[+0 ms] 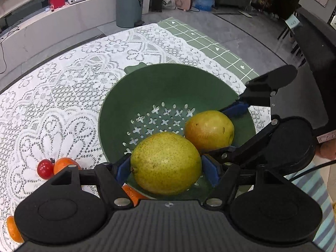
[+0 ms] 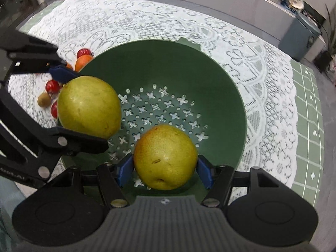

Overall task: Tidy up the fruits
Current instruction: 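Carry both pears into the green colander and open both tools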

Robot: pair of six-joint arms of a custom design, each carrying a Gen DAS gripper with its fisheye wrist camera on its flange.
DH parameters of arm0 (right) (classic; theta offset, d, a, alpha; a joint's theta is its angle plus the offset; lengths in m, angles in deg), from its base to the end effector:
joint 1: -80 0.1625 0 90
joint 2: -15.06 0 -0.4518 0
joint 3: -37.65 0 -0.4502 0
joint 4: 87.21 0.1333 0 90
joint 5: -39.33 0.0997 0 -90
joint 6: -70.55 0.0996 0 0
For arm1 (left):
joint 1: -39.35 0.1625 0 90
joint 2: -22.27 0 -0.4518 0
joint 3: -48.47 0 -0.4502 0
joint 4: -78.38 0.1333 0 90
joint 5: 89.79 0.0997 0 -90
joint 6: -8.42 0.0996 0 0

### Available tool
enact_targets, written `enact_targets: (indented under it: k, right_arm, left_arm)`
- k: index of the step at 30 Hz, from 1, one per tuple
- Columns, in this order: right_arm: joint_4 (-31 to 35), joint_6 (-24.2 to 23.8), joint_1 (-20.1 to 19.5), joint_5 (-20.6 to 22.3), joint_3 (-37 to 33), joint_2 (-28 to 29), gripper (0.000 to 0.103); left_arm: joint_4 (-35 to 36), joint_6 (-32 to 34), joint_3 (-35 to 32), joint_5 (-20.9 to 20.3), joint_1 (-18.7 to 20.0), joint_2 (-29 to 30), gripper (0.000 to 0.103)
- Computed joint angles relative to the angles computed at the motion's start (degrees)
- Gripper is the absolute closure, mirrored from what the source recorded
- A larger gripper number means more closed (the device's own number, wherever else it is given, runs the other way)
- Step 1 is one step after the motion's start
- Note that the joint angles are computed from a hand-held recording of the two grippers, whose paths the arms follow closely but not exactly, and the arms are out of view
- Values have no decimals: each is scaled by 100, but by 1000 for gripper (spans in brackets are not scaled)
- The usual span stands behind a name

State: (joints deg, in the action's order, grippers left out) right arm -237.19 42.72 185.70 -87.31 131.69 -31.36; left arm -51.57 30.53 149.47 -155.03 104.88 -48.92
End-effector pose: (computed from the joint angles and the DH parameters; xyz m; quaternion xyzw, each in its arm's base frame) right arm 0.2685 -0.6822 0.1005 0.3185 -0.8891 0.0686 0.3215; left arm -0.1101 -0.6644 0.2949 0.3673 0.9011 -0.0907 0.2117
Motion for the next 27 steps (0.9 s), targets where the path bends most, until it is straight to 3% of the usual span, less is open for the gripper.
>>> enact_targets:
  k: [16,27]
  right_arm:
    - [576,-665,-5,-339,-403,276,41]
    - [920,-730,3,-377,-531,238,40]
  left_arm:
    - [235,290,-149,-40,55,151,21]
    - [253,387,-180,43,64,204,21]
